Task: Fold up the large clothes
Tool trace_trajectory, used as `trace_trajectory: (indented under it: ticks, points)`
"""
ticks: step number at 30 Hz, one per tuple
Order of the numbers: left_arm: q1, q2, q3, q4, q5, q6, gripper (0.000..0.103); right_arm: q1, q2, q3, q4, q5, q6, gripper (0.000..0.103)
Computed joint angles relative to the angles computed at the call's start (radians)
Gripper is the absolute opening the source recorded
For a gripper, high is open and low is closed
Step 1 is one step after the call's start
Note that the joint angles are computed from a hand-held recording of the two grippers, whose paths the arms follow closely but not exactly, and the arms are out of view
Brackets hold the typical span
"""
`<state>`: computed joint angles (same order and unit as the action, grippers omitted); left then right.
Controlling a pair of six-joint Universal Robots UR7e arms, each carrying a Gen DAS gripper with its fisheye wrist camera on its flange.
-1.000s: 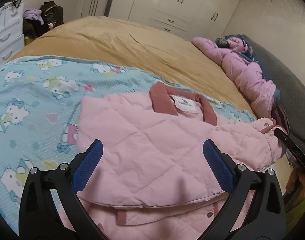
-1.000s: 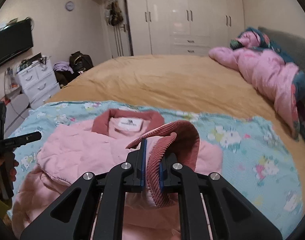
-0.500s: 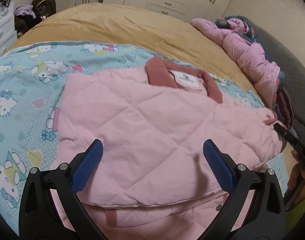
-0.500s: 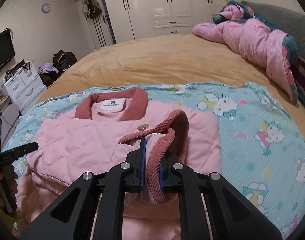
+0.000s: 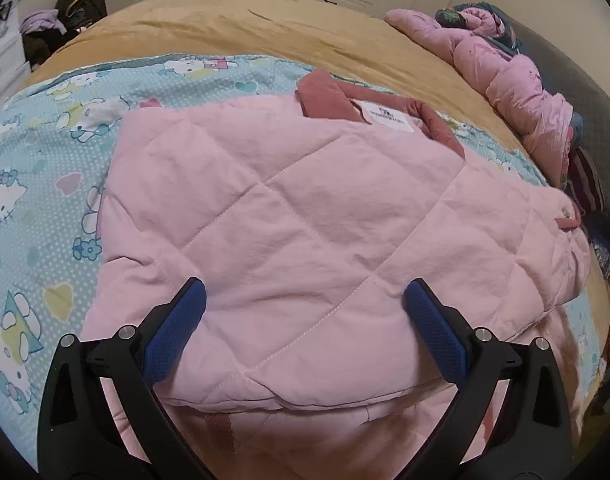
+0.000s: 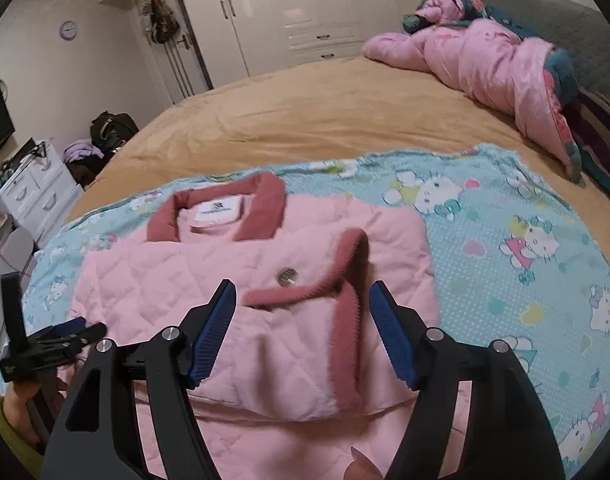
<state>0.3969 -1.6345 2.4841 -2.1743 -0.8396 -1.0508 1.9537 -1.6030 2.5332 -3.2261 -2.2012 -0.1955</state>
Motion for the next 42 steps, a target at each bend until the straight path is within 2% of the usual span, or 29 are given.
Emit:
trace_trajectory:
  ticks: [5, 12, 16, 22, 25, 34, 38, 42]
  points:
    - [0.010, 0.022, 0.000, -0.003, -0.002, 0.001, 0.094, 0.067, 0.077, -0.036, -0.005, 0.007, -0.040, 0.076]
    - [0.015, 0.024, 0.006, -0.009, -0.006, 0.011, 0.094, 0.101, 0.192, -0.083, 0.038, -0.008, -0.033, 0.079]
    - [0.015, 0.026, 0.007, -0.009, -0.006, 0.013, 0.094, 0.091, 0.232, -0.101, 0.092, -0.018, -0.016, 0.081]
    - [0.015, 0.027, 0.013, -0.025, -0.004, 0.017, 0.094, 0.050, 0.270, -0.101, 0.113, -0.029, -0.001, 0.082]
    - [0.014, 0.027, 0.017, -0.032, -0.003, 0.018, 0.094, 0.029, 0.300, -0.107, 0.141, -0.059, 0.013, 0.082]
    - [0.019, 0.040, 0.019, -0.042, 0.000, 0.030, 0.094, -0.026, 0.389, -0.099, 0.060, -0.075, 0.010, 0.089]
    - [0.023, 0.047, 0.023, -0.055, 0.003, 0.040, 0.094, -0.024, 0.429, -0.095, -0.005, -0.101, -0.002, 0.089]
    - [0.024, 0.044, 0.022, -0.056, -0.001, 0.037, 0.094, -0.022, 0.424, -0.087, -0.026, -0.094, 0.011, 0.090]
